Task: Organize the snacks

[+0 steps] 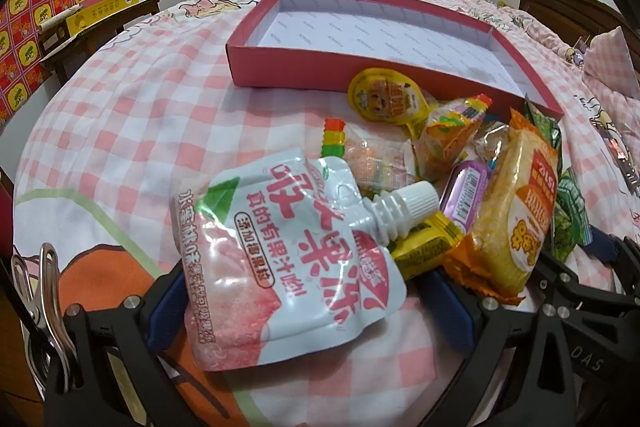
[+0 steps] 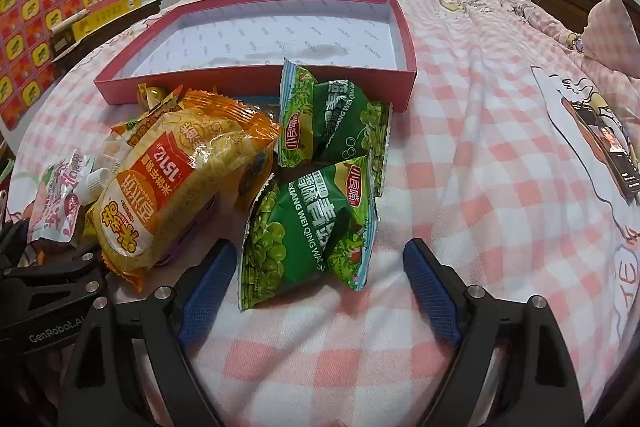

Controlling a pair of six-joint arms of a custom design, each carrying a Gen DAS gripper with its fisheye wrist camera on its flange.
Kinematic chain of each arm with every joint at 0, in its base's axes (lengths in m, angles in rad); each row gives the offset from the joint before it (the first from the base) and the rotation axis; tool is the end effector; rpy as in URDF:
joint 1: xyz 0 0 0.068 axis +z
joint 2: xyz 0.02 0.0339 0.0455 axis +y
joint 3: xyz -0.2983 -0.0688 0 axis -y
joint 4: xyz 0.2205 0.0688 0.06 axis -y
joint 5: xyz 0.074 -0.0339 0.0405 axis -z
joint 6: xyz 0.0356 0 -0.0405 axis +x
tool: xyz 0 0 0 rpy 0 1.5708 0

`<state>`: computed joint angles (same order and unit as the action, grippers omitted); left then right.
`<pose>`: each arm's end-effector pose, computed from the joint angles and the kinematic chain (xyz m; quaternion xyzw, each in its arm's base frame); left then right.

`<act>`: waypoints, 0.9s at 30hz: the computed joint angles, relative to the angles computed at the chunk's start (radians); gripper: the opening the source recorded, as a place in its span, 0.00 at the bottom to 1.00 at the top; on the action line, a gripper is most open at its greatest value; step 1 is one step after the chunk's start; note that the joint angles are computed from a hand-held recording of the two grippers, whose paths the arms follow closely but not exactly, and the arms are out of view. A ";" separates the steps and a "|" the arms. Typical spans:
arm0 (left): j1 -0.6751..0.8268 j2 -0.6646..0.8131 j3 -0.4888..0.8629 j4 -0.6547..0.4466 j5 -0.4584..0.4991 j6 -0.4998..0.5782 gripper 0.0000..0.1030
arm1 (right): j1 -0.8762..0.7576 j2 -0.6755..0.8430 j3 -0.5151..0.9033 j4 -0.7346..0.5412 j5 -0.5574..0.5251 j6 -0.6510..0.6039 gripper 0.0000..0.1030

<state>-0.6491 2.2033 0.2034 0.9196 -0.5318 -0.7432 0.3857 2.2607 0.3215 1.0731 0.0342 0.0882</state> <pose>0.1770 -0.1116 0.0363 -0.1078 0.9319 0.0454 0.3432 0.2390 0.0957 0.0328 -0.1332 0.9289 0.0654 0.3392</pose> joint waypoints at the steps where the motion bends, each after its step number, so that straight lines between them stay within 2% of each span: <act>1: 0.000 0.000 0.000 0.000 0.000 0.000 1.00 | 0.000 0.004 -0.003 0.013 -0.001 0.000 0.86; 27: 0.001 -0.001 0.001 -0.004 0.002 0.000 1.00 | -0.001 0.003 0.000 0.004 -0.001 0.000 0.86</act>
<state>-0.6485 2.2022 0.2042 0.9161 -0.5303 -0.7431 0.3852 2.2634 0.3218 1.0768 0.0337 0.0879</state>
